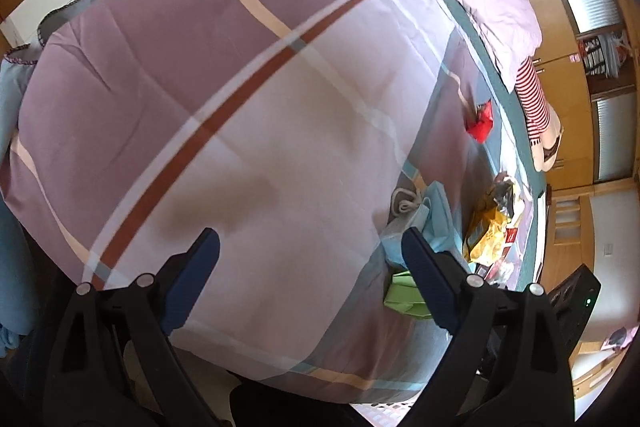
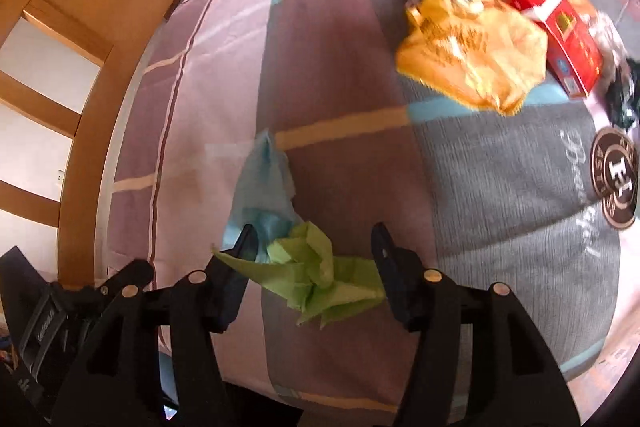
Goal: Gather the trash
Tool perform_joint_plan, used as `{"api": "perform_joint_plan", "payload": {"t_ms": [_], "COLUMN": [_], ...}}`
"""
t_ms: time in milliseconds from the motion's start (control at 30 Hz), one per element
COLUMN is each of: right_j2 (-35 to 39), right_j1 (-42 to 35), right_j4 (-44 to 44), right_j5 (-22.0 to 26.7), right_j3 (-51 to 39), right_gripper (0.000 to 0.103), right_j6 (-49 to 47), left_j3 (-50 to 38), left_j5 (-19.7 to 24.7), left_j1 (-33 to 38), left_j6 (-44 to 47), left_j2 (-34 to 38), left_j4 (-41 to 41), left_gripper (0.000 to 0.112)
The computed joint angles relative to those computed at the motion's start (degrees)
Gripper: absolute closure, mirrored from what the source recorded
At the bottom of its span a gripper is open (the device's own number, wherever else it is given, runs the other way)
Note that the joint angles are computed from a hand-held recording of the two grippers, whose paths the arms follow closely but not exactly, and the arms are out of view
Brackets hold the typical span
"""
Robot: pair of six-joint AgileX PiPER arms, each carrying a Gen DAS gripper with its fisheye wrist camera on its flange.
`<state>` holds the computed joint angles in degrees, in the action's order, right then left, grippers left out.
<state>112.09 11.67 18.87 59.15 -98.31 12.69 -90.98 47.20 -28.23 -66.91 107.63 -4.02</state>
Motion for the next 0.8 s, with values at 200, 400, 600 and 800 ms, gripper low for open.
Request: {"api": "perform_joint_plan", "payload": {"t_ms": [200, 400, 600, 800], "right_j2": [-3.0, -6.3, -8.1, -6.5], "right_j1": [-1.1, -1.6, -2.5, 0.1], "right_j4": [2.6, 3.8, 5.3, 2.0], "right_j5": [-1.1, -5.4, -6.7, -5.8], "right_j3": [5.4, 8.5, 10.8, 8.5], "right_gripper": [0.036, 0.036, 0.038, 0.088], "right_j6": [-1.7, -1.5, -2.8, -3.3], "left_j3": [-0.1, 0.2, 0.0, -0.1], "left_j5": [0.3, 0.3, 0.2, 0.3], "left_j1": [-0.3, -0.2, -0.4, -0.9], "left_j6": [0.3, 0.2, -0.1, -1.7], "left_j2": [0.3, 0.4, 0.4, 0.4], "left_j4": [0.0, -0.4, 0.1, 1.4], "left_gripper": [0.020, 0.020, 0.020, 0.020]}}
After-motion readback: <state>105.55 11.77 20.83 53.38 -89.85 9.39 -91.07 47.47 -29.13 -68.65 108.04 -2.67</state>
